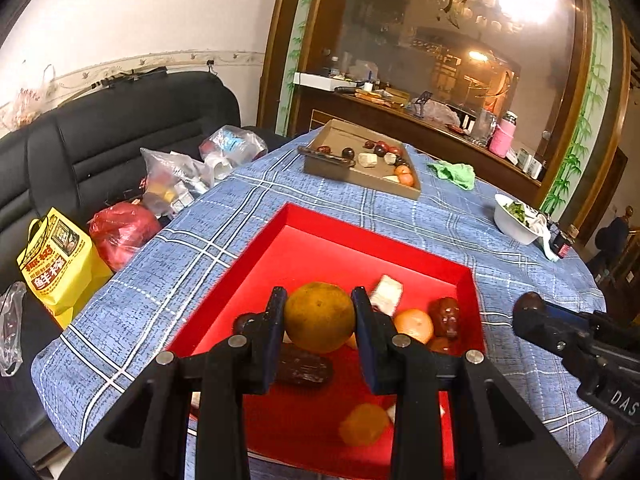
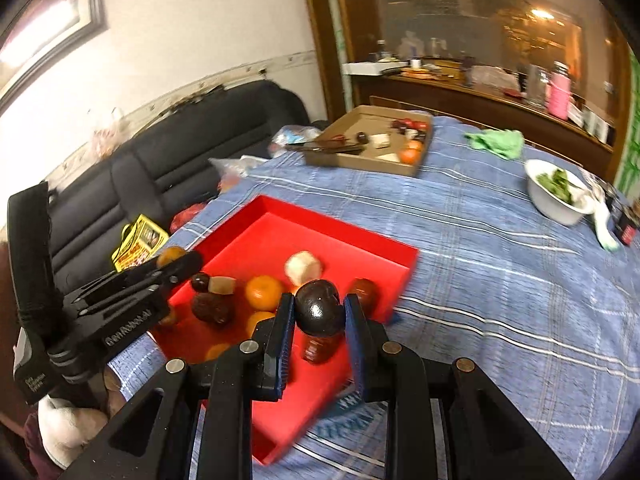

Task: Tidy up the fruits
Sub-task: 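Carry the orange and plum over the red tray, then open both grippers to drop the orange and plum into the tray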

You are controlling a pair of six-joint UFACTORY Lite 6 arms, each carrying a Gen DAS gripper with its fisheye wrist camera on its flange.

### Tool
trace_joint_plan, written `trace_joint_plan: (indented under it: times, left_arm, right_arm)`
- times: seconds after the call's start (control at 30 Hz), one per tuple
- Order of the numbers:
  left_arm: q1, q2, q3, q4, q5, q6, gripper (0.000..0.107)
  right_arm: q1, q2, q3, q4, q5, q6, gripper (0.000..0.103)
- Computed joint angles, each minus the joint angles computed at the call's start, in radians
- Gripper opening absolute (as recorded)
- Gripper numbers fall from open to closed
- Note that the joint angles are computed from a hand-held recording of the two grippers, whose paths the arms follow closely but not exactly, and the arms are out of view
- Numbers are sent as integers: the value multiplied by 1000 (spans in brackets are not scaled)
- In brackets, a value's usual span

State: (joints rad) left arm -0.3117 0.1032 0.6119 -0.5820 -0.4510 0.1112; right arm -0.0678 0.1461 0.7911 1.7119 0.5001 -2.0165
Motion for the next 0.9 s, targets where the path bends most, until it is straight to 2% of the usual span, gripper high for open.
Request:
trace_joint_plan:
  times: [0.2,0.6,0.9]
  left_arm:
    - [81,63,51,125,33,-69,31]
    - [241,194,156,432,84,-305,31]
    - [270,271,244,488,114,-333,32]
  right_arm:
    - [153,108,121,34,-93,29,27]
    - [261,340,403,-160,-152,319,27]
    - [290,480,579,-338,-171,540,27]
